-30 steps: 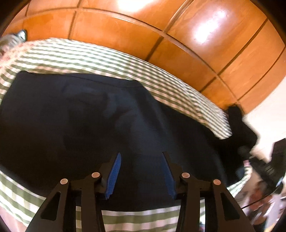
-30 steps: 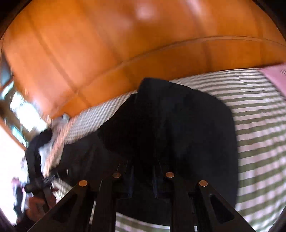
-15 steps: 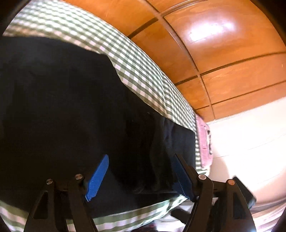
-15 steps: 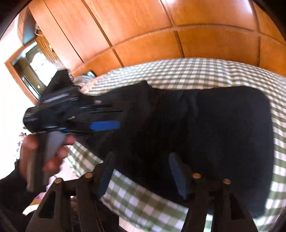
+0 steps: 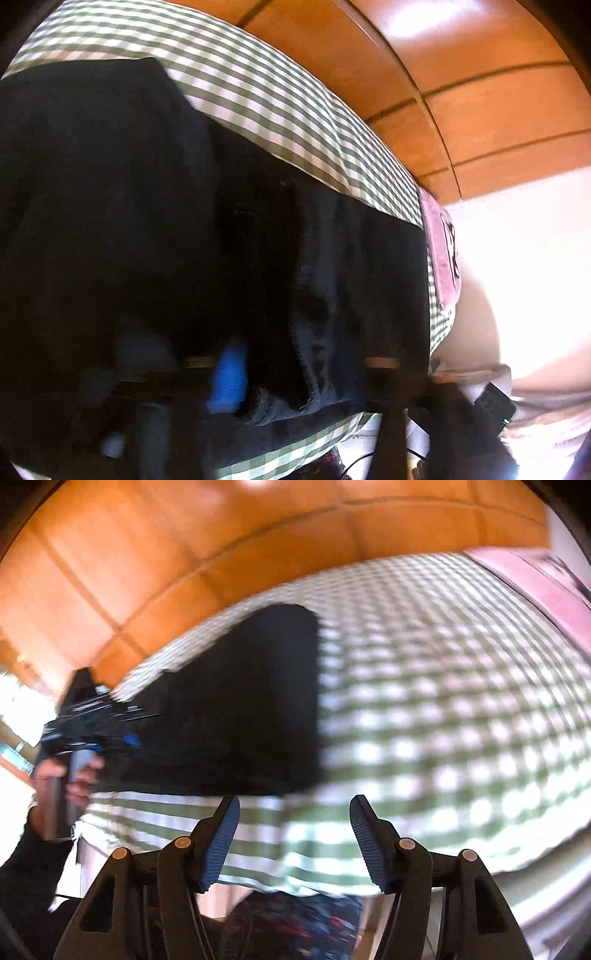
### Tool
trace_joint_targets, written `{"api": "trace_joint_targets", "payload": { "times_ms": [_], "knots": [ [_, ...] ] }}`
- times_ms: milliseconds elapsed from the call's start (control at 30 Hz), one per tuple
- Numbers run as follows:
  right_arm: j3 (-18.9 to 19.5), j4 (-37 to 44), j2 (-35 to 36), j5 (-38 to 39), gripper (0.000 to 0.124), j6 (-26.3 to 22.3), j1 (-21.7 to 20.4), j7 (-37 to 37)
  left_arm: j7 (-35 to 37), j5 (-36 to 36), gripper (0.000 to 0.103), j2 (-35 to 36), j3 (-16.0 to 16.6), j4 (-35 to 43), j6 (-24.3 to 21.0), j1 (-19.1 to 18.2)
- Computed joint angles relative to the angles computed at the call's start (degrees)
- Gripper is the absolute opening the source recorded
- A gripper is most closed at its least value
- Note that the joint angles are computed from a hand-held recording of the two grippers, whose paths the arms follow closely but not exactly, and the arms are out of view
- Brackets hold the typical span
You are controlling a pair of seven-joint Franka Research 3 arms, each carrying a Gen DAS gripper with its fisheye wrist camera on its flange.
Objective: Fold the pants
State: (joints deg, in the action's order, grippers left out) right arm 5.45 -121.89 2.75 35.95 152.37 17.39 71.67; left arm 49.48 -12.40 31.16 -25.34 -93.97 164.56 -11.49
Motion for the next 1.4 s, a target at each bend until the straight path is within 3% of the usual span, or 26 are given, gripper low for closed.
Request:
{"api": "trace_joint_targets", "payload": {
  "times_ms": [33, 200, 300, 333, 367, 433, 467, 567, 633, 667, 767, 867, 1000, 1033, 1067, 1133, 1267, 1367, 1400],
  "knots": [
    [-0.2, -0.9, 0.2, -2.5, 0.062, 1.5, 0.3, 3.0, -0.6, 0.9, 0.019, -0.1, 1.0, 0.2, 0.1, -0.9],
    [0.0, -0.7, 2.1, -9.5, 0.057, 5.3, 1.4, 9.2, 3.8, 0.6, 0.017, -1.6, -3.5, -2.7, 8.4, 2.3],
    [0.9, 1.7, 4.6, -8.0, 0.052, 7.2, 1.5, 9.1, 5.3, 1.5, 0.016, -3.2, -6.0, -4.5, 12.5, 4.2],
    [0.6, 2.4, 5.4, -9.8, 0.047, 8.6, 2.1, 11.1, 5.8, 2.0, 0.016, -3.8, -6.9, -5.6, 14.3, 5.0],
    [0.3, 2.6, 5.9, -11.5, 0.034, 10.0, 2.7, 13.1, 5.0, 3.0, 0.016, -5.0, -6.1, -6.8, 15.2, 4.5],
    [1.0, 3.4, 6.9, -9.9, 0.026, 11.2, 2.2, 13.7, 1.2, 6.2, 0.016, -7.0, -2.3, -8.5, 14.6, 2.2],
    [1.2, 3.8, 7.3, -9.5, 0.026, 11.1, 2.0, 13.6, 2.6, 4.1, 0.016, -8.8, -2.9, -10.9, 14.3, 3.2],
    [1.0, 5.7, 8.8, -12.7, 0.025, 7.2, 2.2, 12.9, -2.4, 6.9, 0.015, -8.9, 1.3, -12.1, 7.5, 1.3],
    [1.8, 6.7, 8.6, -11.1, 0.027, 3.8, 1.0, 9.1, -2.2, 5.8, 0.015, -8.2, 0.8, -12.6, 5.3, 1.9],
    [1.8, 7.2, 8.4, -10.8, 0.034, 1.7, 0.6, 7.9, -1.9, 4.9, 0.015, -8.9, 0.2, -14.2, 6.9, 2.2],
    [1.5, 8.0, 6.7, -7.4, 0.053, -4.8, -1.4, 2.9, 1.5, 2.3, 0.016, -10.2, -3.9, -17.4, 10.5, 5.7],
    [1.1, 9.8, 6.4, 0.1, 0.064, -7.2, -3.2, -1.2, 5.5, -0.4, 0.03, -10.8, -8.8, -19.7, 13.7, 10.6],
    [1.8, 15.5, 10.4, 13.0, 0.067, -7.7, -5.0, -4.6, 8.2, -3.3, 0.04, -8.6, -23.2, -23.0, 20.7, 24.1],
    [2.5, 18.6, 12.9, 17.4, 0.067, -8.8, -5.9, -5.5, 8.1, -3.4, 0.042, -8.0, -25.7, -23.7, 22.6, 26.7],
    [2.7, 20.5, 14.4, 18.8, 0.068, -9.0, -6.0, -5.0, 7.3, -2.3, 0.043, -7.4, -26.2, -23.4, 23.2, 27.2],
    [3.1, 27.0, 19.8, 19.8, 0.068, -9.9, -6.1, -2.4, 6.4, -0.7, 0.045, -7.3, -26.6, -23.5, 23.5, 28.1],
    [3.3, 39.2, 29.3, 14.6, 0.068, -13.2, -5.6, 5.4, 3.7, 2.1, 0.046, -6.2, -22.7, -20.5, 19.3, 25.7],
    [4.5, 45.4, 33.9, 12.2, 0.068, -15.4, -6.2, 9.1, -0.7, 7.3, 0.046, -2.2, -17.2, -14.1, 16.4, 20.4],
    [4.9, 46.7, 34.9, 11.8, 0.068, -15.8, -6.5, 9.8, 0.5, 6.3, 0.045, -1.6, -17.4, -13.7, 16.8, 20.4]
  ]
}}
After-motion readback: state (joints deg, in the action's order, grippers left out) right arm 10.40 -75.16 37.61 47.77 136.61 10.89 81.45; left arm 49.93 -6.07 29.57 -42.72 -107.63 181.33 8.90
